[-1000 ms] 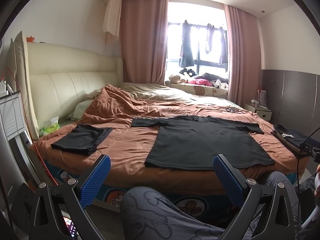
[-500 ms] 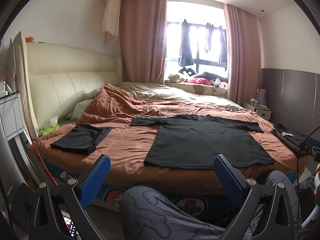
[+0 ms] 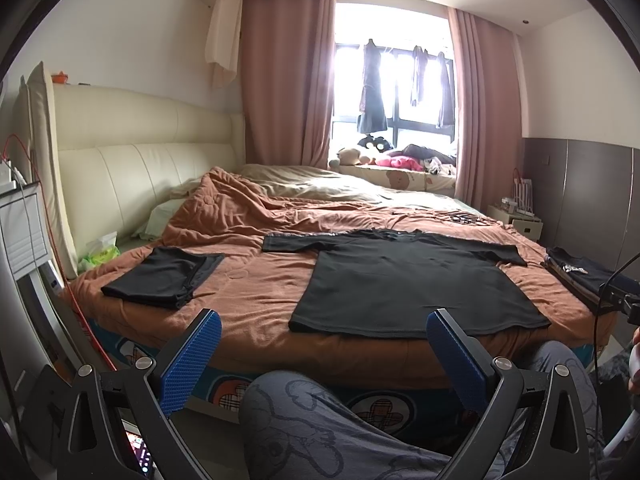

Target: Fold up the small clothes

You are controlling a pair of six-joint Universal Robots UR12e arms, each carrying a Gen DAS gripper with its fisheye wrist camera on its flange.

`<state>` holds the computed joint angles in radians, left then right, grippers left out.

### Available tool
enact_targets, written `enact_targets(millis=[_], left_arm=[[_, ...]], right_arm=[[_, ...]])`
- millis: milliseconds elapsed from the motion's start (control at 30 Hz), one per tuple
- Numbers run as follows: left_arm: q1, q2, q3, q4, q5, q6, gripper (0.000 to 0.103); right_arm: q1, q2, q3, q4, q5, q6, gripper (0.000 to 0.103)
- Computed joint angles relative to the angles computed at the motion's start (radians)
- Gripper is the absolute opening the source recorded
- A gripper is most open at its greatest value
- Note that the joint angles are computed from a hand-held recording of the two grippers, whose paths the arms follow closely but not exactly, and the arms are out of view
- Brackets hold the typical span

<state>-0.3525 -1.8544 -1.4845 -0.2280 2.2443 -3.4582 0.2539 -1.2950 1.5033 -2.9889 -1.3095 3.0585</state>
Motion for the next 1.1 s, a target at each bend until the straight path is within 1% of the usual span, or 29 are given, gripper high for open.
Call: enact_targets(millis=[500, 633, 733, 833, 933, 1100], left_arm=[[-0.001, 0.000, -0.001, 0.000, 0.002, -0.002, 0.103], [-0.003, 0.001, -0.003, 0.000, 0.001, -0.005, 0.103], [-0.004, 0.001, -0.001, 0.000, 0.000, -0.008, 0.103], [-0.001, 0.003, 0.004, -0.008, -0.015, -0.026, 0.103], [0.001, -0.001, 0.019, -0.017, -0.012, -0.031, 0.103], [0.008, -0.008, 0.047, -0.038, -0.017, -0.027, 0.103]], right_arm=[[-0.003, -0.005, 0.006, -0.008, 0.002, 0.004, 0.103], [-0.007, -0.010, 0.009, -0.013, 0.016, 0.005, 0.103], [-0.015, -0.009, -0.008, 0.000, 0.051, 0.012, 0.103], [-0.018, -0.006, -0.024, -0.002, 0.060, 0.008, 0.103], [-0.024, 0.001, -0.047, -0.001, 0.085, 0.008, 0.103], [-0.031, 0.021, -0.093, 0.032, 0.100, 0.019, 0.103]])
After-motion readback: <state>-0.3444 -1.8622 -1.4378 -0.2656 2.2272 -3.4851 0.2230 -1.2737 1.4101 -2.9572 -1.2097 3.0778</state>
